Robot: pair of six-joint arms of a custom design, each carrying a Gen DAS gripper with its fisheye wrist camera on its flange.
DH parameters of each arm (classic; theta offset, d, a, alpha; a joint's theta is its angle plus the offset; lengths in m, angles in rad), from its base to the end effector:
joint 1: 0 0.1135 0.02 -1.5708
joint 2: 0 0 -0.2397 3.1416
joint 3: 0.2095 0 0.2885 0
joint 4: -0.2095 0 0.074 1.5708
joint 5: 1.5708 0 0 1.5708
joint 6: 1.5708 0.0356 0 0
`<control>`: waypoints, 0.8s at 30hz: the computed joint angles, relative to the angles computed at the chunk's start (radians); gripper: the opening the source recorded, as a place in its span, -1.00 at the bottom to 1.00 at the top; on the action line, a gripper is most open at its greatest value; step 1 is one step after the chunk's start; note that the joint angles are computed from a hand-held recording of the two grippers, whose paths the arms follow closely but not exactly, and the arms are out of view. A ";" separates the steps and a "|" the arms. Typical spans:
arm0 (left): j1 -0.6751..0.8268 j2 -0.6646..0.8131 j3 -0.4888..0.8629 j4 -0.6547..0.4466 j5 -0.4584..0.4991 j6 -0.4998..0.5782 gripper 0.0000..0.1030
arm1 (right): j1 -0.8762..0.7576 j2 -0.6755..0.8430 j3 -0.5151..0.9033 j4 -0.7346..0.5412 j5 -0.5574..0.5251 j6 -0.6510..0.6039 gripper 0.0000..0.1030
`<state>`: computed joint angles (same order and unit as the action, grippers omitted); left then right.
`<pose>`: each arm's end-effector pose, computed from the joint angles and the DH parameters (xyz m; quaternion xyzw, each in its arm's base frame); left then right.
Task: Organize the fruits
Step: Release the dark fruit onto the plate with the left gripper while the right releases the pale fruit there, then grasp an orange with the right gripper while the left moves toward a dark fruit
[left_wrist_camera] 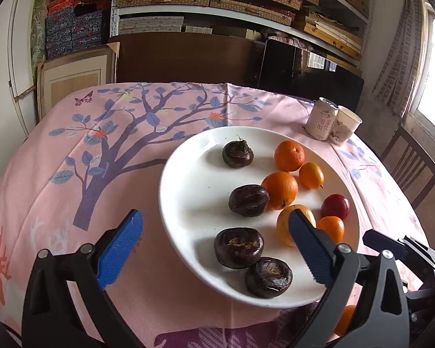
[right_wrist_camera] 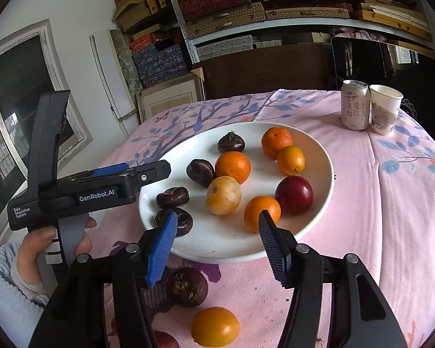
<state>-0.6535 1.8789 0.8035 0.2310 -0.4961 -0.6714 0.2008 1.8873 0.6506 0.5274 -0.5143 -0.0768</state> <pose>0.2878 -0.1991 0.0434 -0.0953 0.9053 -0.0309 0.4127 0.3135 0.0817 0.0260 -0.2267 0.8556 0.2557 0.3887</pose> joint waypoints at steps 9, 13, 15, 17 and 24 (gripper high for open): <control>-0.099 -0.013 -0.056 -0.124 -0.161 -0.138 0.91 | -0.104 -0.018 -0.075 0.032 -0.067 0.003 0.31; -0.158 -0.045 -0.118 -0.162 -0.168 -0.230 0.91 | -0.127 -0.038 -0.130 0.003 -0.077 -0.066 0.31; -0.182 -0.062 -0.148 -0.162 -0.175 -0.272 0.91 | -0.119 -0.042 -0.159 -0.005 -0.065 -0.108 0.31; -0.200 -0.060 -0.153 -0.193 -0.184 -0.320 0.91 | -0.123 -0.048 -0.170 -0.020 -0.086 -0.127 0.31; -0.229 -0.023 -0.126 -0.252 -0.176 -0.370 0.91 | -0.096 -0.005 -0.119 -0.102 -0.072 -0.150 -0.11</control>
